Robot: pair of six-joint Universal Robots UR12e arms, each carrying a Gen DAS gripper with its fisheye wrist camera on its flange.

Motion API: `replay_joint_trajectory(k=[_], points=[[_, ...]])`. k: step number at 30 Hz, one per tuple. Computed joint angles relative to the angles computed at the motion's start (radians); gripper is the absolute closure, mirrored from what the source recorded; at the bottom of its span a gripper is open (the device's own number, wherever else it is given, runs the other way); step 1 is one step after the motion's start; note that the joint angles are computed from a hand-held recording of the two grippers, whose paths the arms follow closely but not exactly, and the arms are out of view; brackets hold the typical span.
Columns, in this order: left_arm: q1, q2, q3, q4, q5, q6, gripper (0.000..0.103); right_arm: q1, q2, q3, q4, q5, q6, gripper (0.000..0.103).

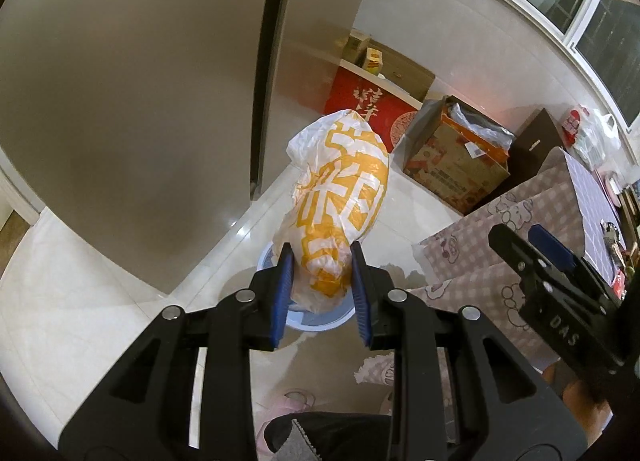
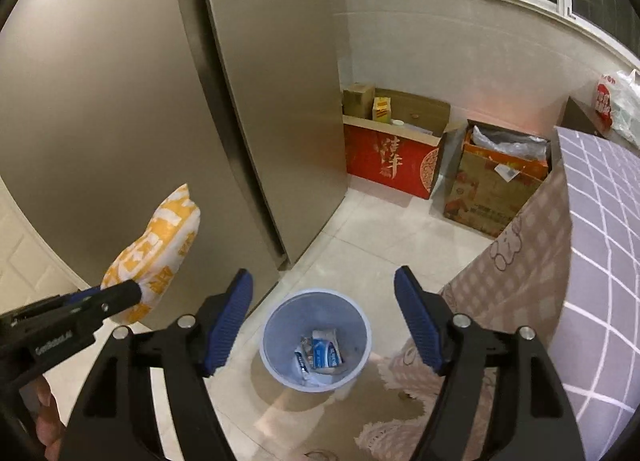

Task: Collect trash
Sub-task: 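Open the left gripper over the bin to drop the yellow bag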

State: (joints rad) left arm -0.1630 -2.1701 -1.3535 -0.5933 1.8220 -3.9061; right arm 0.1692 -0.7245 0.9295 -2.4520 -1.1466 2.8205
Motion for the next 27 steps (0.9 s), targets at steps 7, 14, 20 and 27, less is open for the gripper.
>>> replay_joint_trajectory(k=[7,14,20,27], points=[[-0.001,-0.010,0.018,-0.013,-0.012,0.017,0.076,-0.009,-0.038,0.059,-0.051,0.009,0.002,0.030],[0.002,-0.033,0.055,-0.027,-0.031,0.041,0.076,-0.022,-0.063,0.102,-0.155,0.013,0.036,0.028],[-0.003,-0.070,0.116,-0.048,-0.016,0.052,0.069,-0.034,-0.065,0.109,-0.194,0.019,0.069,0.026],[-0.016,-0.072,0.129,-0.109,0.062,0.029,0.017,-0.037,-0.051,0.087,-0.167,0.006,0.092,0.026]])
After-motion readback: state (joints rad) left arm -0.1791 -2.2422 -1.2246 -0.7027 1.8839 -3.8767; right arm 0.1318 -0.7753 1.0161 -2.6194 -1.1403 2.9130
